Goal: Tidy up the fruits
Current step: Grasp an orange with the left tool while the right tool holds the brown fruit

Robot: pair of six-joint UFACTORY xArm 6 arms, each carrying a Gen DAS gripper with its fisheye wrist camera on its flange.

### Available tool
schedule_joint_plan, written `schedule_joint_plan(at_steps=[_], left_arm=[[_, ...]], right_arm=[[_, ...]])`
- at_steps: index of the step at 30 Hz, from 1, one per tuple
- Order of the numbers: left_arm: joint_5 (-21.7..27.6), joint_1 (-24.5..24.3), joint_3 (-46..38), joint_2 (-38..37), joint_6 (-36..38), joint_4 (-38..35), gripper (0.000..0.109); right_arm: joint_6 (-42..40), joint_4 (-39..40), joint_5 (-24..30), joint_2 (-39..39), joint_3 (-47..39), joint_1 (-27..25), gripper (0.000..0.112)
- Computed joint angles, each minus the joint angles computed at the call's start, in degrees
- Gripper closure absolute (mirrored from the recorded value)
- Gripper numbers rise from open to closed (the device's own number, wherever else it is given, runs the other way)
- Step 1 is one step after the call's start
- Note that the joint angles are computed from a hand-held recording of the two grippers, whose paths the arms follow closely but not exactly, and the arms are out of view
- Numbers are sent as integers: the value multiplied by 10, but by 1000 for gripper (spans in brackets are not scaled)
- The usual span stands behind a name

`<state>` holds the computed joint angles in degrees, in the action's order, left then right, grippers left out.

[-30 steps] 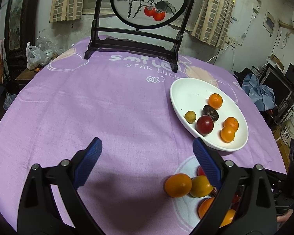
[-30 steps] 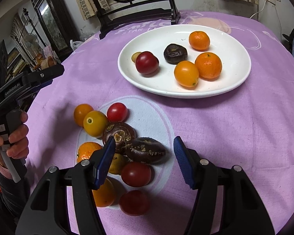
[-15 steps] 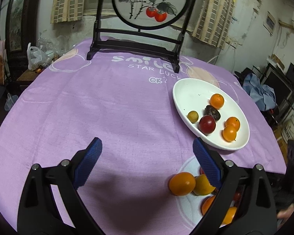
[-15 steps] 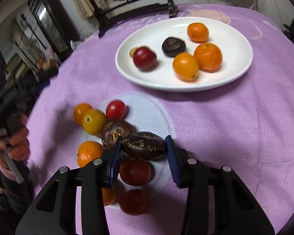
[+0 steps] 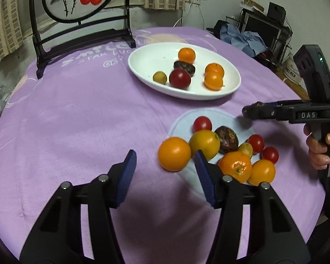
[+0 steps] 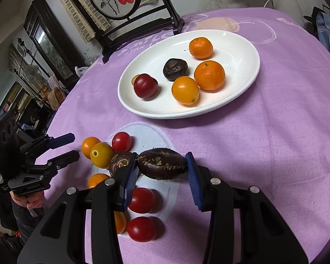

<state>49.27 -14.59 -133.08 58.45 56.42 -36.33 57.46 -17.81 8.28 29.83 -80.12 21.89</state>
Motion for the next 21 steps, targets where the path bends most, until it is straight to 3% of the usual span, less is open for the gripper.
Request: schedule_joint_plan(at_steps=[12,17,21], left_arm=[[15,-12,-43,38,-19,43,64],[54,-15,-135,96,-48,73,67],[47,-17,-143,103,-50,69,72]], right_arm=[[-6,1,3,4,-8,2,69],[-7,0,5,5,-10,3,69],[-5,-4,5,6,-11,2,69]])
